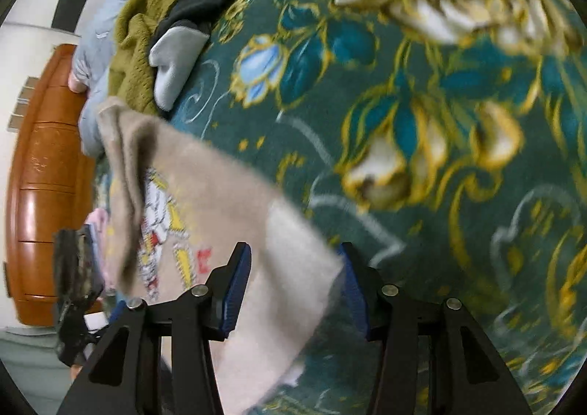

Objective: Fold clothes

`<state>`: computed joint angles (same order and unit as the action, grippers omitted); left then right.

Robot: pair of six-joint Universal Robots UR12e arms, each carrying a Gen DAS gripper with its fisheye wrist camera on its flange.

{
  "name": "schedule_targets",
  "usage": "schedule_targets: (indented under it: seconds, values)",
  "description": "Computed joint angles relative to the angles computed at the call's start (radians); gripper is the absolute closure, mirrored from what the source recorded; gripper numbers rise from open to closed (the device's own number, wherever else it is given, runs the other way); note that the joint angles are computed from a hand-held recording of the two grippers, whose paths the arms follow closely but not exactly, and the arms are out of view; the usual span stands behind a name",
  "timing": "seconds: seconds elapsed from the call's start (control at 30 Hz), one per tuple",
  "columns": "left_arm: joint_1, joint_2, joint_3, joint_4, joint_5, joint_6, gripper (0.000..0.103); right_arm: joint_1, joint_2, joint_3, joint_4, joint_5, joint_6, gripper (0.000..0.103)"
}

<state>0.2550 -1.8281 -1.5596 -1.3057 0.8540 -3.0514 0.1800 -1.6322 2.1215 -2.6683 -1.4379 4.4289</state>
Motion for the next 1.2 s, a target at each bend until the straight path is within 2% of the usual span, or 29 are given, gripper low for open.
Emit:
schedule_targets:
  seconds: [0.07,0.17,0.2,0.33,0.4,0.43,0.47,0.53,0.63,0.77,0.93,1.2]
  values:
    - [0.008,0.012,-0.016,0.034,-0.012,-0.015,0.040,0.003,0.004,0.016,-0.062,0.024,0.034,0.053]
    - [0.016,0.021,-0.026,0.053,-0.027,-0.030,0.040,0.009,0.023,0.048,-0.224,0.066,0.107,0.053]
    - [0.018,0.024,-0.030,0.059,-0.032,-0.035,0.040,0.012,0.034,0.060,-0.280,0.087,0.128,0.056]
    - [0.023,0.032,-0.039,0.077,-0.039,-0.047,0.040,0.041,0.063,0.058,-0.335,0.112,0.134,0.071]
    - [0.025,0.037,-0.044,0.084,-0.042,-0.044,0.040,0.055,0.080,0.044,-0.330,0.146,0.114,0.084]
    - [0.025,0.040,-0.046,0.087,-0.040,-0.041,0.040,0.061,0.086,0.035,-0.318,0.158,0.100,0.087]
    - [0.024,0.043,-0.048,0.092,-0.038,-0.039,0.040,0.066,0.087,0.021,-0.280,0.151,0.073,0.094]
    - [0.022,0.046,-0.050,0.091,-0.039,-0.023,0.040,0.069,0.087,-0.002,-0.245,0.135,0.050,0.096]
    - [0.019,0.050,-0.052,0.097,-0.044,0.007,0.040,0.061,0.086,-0.037,-0.256,0.117,0.027,0.097]
    - [0.023,0.050,-0.055,0.101,-0.086,0.022,0.040,0.038,0.103,-0.146,-0.218,0.128,-0.113,0.097]
    - [0.046,0.048,-0.075,0.144,-0.164,-0.030,0.038,0.018,0.192,-0.333,-0.108,0.156,-0.252,0.097]
    - [0.062,0.033,-0.089,0.218,-0.226,-0.097,0.035,0.015,0.398,-0.636,0.112,0.169,-0.355,0.097]
